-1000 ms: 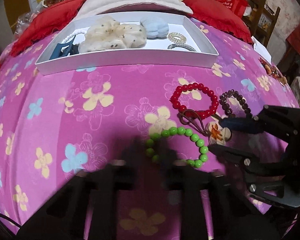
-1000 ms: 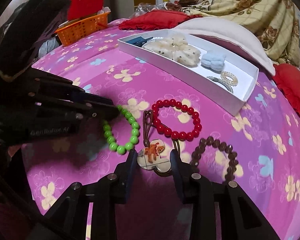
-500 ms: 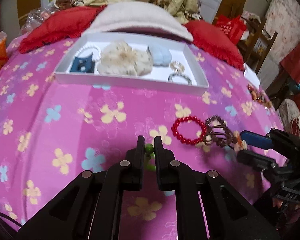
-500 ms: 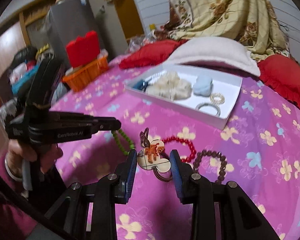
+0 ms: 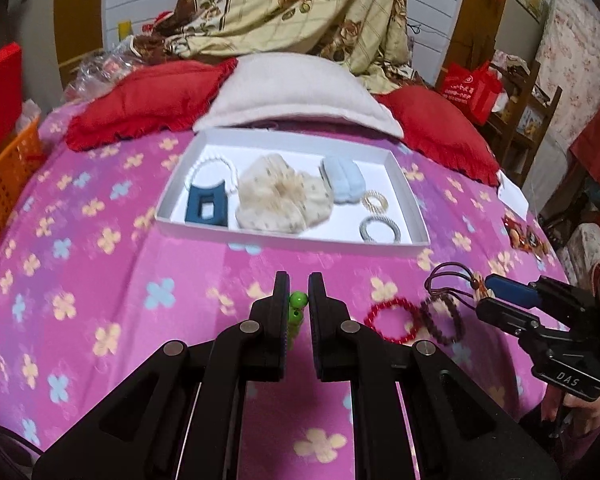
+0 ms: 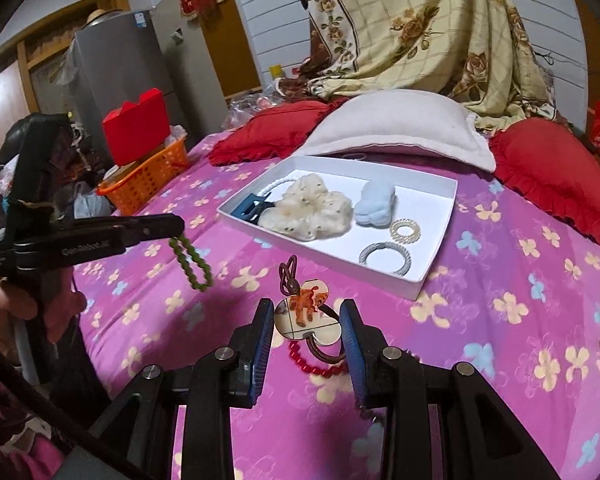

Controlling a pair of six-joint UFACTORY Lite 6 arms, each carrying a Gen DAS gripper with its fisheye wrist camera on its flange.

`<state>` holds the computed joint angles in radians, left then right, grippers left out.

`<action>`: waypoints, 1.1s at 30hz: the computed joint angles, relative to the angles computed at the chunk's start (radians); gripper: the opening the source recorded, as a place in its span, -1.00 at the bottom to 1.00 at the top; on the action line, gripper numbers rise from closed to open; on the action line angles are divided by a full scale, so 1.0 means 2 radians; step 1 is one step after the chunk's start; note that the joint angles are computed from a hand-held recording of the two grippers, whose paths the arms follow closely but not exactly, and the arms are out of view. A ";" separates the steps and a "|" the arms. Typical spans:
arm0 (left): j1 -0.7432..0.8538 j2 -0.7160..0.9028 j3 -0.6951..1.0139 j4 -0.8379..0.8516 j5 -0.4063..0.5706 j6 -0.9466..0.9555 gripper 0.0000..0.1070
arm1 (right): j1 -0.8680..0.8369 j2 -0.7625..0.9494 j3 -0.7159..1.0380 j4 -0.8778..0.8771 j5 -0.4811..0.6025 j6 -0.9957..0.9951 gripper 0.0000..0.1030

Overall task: Organize jewelry
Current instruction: 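Carry the green bracelet with the left tool while the right tool carries the charm hair tie into the box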

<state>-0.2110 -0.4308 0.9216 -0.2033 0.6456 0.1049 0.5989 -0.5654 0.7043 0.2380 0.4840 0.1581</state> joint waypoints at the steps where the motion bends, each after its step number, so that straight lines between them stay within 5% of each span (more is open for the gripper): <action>1: -0.002 0.008 0.008 0.008 -0.002 -0.007 -0.85 | -0.007 0.007 0.004 0.008 -0.001 -0.011 -0.37; 21: -0.045 0.315 0.308 0.119 -0.014 -0.098 -0.85 | -0.111 0.242 0.134 0.079 -0.040 -0.158 -0.37; 28: -0.047 0.470 0.507 0.130 0.025 -0.102 -0.85 | -0.117 0.313 0.175 0.102 -0.050 -0.187 -0.37; 33: -0.025 0.657 0.766 0.113 0.096 -0.101 -0.85 | -0.102 0.377 0.225 0.082 -0.052 -0.175 -0.37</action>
